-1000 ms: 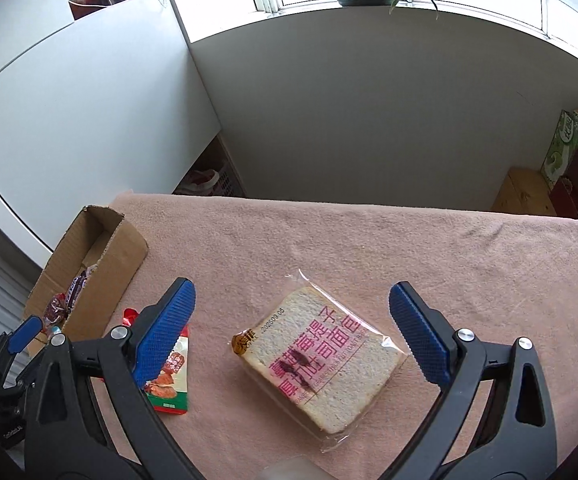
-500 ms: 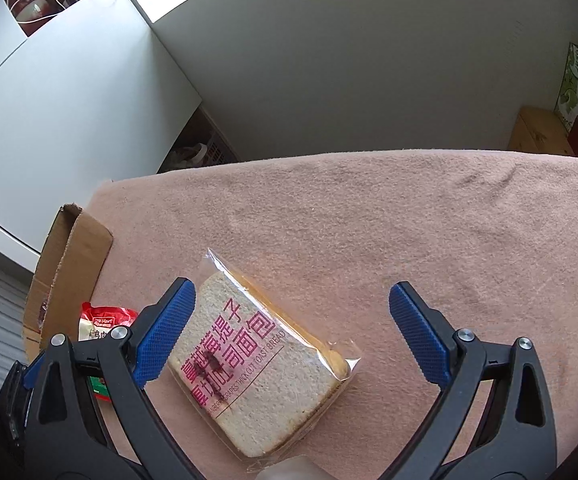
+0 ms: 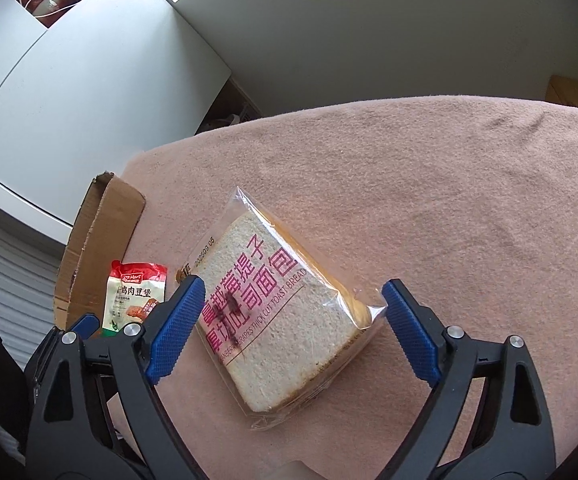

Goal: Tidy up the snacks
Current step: 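Move the right tool to the bagged bread loaf and close on it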

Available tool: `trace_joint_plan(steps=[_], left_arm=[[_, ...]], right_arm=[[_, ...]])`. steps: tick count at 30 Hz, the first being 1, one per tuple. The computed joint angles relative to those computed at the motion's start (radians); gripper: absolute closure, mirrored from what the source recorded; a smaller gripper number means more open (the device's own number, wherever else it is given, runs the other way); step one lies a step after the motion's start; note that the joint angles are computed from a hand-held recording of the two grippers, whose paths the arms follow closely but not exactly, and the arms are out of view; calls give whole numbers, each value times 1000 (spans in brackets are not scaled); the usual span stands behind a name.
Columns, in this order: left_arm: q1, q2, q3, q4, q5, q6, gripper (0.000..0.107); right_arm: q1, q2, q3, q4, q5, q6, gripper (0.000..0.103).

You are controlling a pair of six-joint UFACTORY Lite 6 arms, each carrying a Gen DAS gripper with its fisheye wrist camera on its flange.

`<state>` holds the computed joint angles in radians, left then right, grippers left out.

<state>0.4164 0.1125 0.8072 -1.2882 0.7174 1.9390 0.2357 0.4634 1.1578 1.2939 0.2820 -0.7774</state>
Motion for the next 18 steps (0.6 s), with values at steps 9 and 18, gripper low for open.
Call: trace_joint_plan(steps=[9, 18], left_arm=[[-45, -4, -15, 10, -11, -16, 29], [-107, 42, 17, 57, -6, -109, 29]], right_arm=[[16, -91, -149, 252, 168, -288, 16], [3, -89, -146, 297, 95, -332, 29]])
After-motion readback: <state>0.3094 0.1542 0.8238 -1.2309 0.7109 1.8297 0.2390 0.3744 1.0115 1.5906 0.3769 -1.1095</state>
